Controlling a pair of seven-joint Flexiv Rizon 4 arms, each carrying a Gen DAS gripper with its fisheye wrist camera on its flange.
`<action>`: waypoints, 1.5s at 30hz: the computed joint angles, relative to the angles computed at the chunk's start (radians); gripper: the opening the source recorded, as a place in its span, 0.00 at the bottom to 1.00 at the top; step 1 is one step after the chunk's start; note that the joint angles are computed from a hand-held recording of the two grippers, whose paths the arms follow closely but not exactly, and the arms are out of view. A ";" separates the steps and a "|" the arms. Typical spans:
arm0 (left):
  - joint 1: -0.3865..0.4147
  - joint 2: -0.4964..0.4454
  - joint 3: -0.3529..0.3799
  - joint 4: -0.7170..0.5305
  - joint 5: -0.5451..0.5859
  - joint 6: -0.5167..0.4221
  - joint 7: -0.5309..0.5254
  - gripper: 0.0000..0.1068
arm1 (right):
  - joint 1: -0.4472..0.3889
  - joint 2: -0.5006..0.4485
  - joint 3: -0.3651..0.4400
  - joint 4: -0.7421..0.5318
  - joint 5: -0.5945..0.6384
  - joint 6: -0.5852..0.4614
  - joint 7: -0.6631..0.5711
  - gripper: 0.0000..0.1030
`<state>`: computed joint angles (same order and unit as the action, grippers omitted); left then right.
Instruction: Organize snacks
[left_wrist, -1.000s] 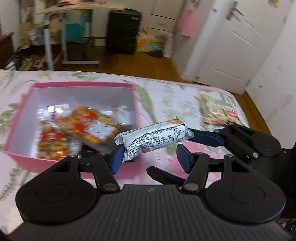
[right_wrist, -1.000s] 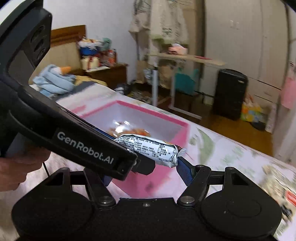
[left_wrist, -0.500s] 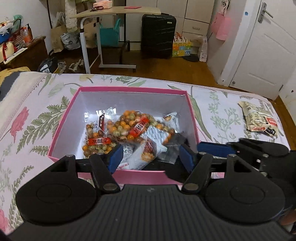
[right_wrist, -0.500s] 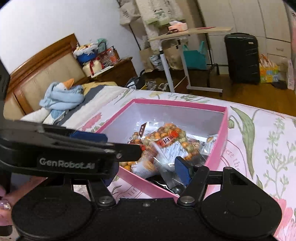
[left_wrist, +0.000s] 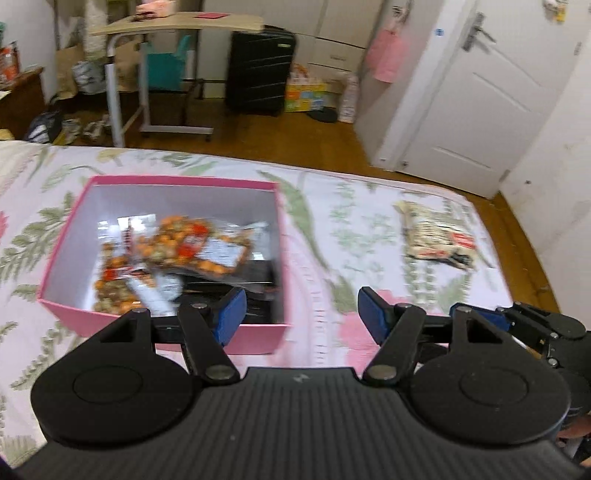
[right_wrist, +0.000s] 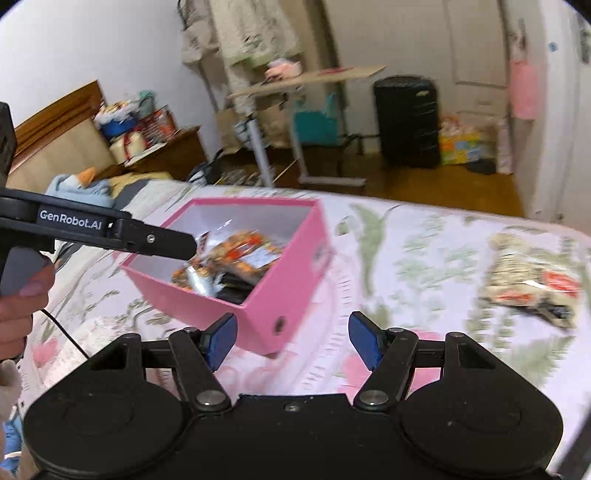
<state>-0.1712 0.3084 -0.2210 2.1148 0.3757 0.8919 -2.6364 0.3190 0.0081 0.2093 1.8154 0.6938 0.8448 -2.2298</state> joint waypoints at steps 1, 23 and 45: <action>-0.001 -0.015 -0.008 -0.009 0.002 0.016 -0.002 0.62 | -0.010 0.015 -0.006 0.011 0.004 0.010 -0.007 0.70; -0.205 -0.754 0.006 -0.428 -0.115 0.418 0.215 0.58 | -0.173 -0.159 -0.082 0.267 -0.273 0.642 0.226 0.71; -0.259 -1.084 -0.121 -0.700 -0.511 0.410 0.687 0.54 | -0.537 -0.339 0.246 0.221 -0.394 0.662 0.255 0.58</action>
<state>-0.4301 -0.7760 -0.3418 1.4146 -0.1355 1.3023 -1.9497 -0.2180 -0.3307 0.4558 2.0361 0.2999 1.5066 -1.9747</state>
